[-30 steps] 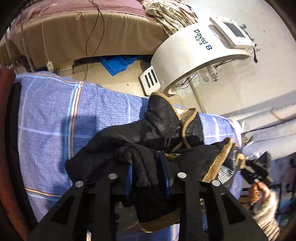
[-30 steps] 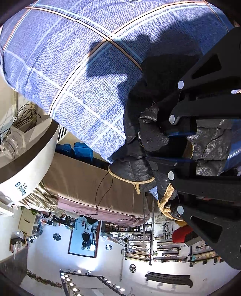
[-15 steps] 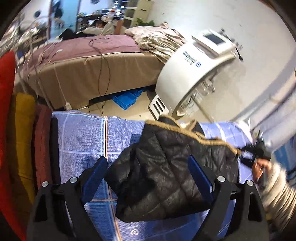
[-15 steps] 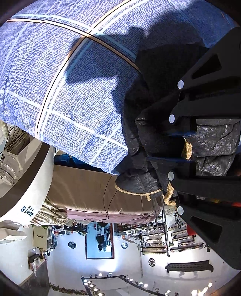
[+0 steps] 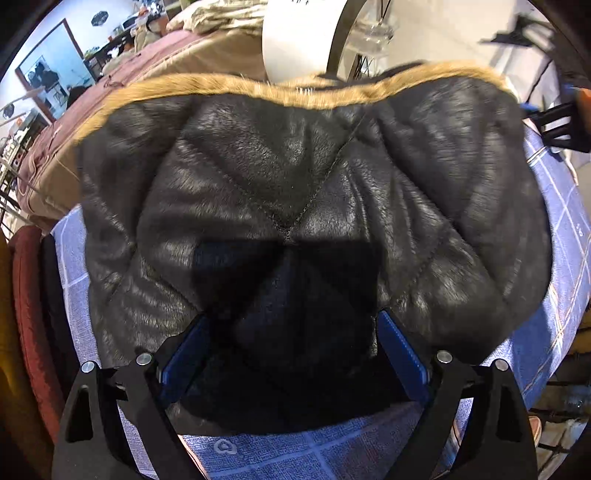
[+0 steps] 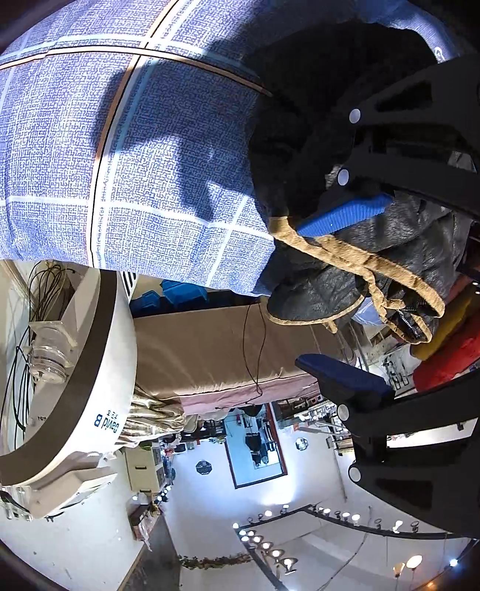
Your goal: Fold large clothes
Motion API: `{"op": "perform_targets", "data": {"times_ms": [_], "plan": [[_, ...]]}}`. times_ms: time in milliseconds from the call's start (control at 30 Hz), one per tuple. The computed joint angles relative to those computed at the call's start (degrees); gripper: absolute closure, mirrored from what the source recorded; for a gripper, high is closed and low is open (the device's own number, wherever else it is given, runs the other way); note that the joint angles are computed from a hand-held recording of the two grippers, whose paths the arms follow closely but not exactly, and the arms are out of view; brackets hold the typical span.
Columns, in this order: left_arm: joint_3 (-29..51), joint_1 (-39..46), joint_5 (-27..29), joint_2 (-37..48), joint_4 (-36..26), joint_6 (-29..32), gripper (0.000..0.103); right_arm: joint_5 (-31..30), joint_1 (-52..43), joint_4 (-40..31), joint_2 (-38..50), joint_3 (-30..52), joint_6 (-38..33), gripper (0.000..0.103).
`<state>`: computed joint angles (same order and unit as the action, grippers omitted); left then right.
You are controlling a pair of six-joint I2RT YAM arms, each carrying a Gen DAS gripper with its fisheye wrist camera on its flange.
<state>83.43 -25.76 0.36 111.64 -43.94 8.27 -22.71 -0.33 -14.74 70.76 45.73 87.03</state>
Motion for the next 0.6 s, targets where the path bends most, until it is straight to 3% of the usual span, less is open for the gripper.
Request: {"op": "perform_targets", "data": {"times_ms": [133, 200, 300, 400, 600], "plan": [[2.76, 0.39, 0.20, 2.13, -0.90, 0.15, 0.012, 4.69, 5.41, -16.39, -3.18, 10.32, -14.47, 0.034], [4.10, 0.93, 1.23, 2.91, -1.98, -0.88, 0.012, 13.66, 13.41, -26.03, -4.04, 16.46, -21.67, 0.029], [5.16, 1.95, 2.91, 3.27, -2.90, -2.39, 0.011, 27.88, 28.09, -36.47, -3.29, 21.44, -26.69, 0.027], [5.00, 1.74, 2.95, 2.86, -2.87, -2.42, 0.011, 36.91, 40.82, -43.71, 0.57, 22.50, -26.09, 0.027], [1.28, 0.82, 2.58, -0.97, -1.92, -3.55, 0.011, 37.85, 50.52, -47.67, 5.66, 17.86, -17.50, 0.027]]}}
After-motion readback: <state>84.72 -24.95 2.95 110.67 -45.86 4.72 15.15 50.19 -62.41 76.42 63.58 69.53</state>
